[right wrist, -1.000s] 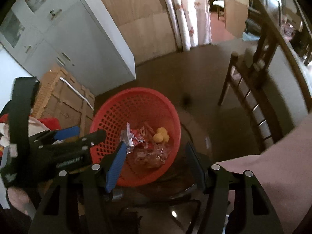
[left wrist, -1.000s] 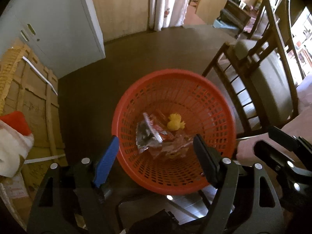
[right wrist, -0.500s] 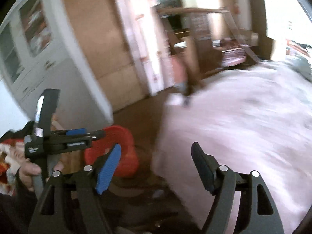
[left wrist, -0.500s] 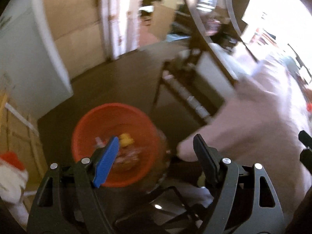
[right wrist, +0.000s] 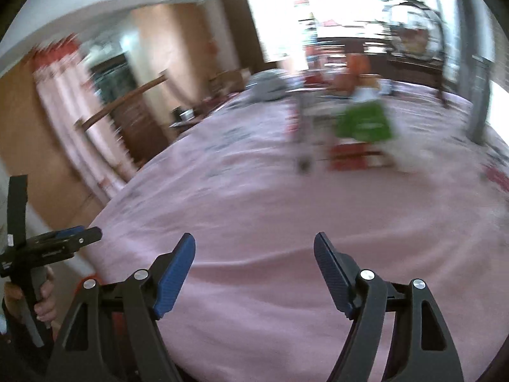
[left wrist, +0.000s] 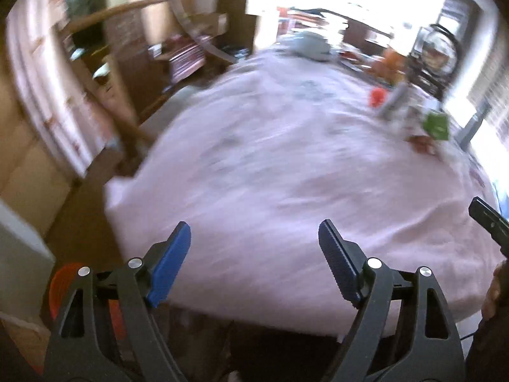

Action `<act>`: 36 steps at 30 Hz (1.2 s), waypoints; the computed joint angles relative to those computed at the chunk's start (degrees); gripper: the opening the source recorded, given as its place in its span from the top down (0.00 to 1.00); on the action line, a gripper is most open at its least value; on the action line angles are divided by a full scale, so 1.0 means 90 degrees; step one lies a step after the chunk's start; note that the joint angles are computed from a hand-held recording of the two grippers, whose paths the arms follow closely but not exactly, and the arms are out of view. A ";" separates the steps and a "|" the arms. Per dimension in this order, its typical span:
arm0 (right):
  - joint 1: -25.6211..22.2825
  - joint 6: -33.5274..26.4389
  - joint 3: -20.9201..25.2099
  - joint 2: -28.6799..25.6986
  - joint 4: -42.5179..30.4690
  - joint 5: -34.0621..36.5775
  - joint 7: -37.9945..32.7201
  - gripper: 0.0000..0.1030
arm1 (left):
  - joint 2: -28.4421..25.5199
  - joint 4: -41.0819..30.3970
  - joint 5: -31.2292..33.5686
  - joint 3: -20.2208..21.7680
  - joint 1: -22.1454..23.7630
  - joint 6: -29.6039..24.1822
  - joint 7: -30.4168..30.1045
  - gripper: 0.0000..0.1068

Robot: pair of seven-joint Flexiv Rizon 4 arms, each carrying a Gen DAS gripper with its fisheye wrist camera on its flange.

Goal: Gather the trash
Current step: 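Move both open tools back over the table toward the cup and carton, then grasp the green-and-white milk carton and foil wrapper with the right tool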

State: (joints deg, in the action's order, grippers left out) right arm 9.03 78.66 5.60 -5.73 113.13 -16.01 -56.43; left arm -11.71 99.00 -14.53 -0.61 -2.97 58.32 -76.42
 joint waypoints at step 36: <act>-0.0992 -0.2332 -0.0247 -0.2355 -0.3868 0.0929 -0.2934 0.35 | -0.4519 -0.6898 0.0594 -0.0386 -0.1544 -0.2916 -0.0258 0.22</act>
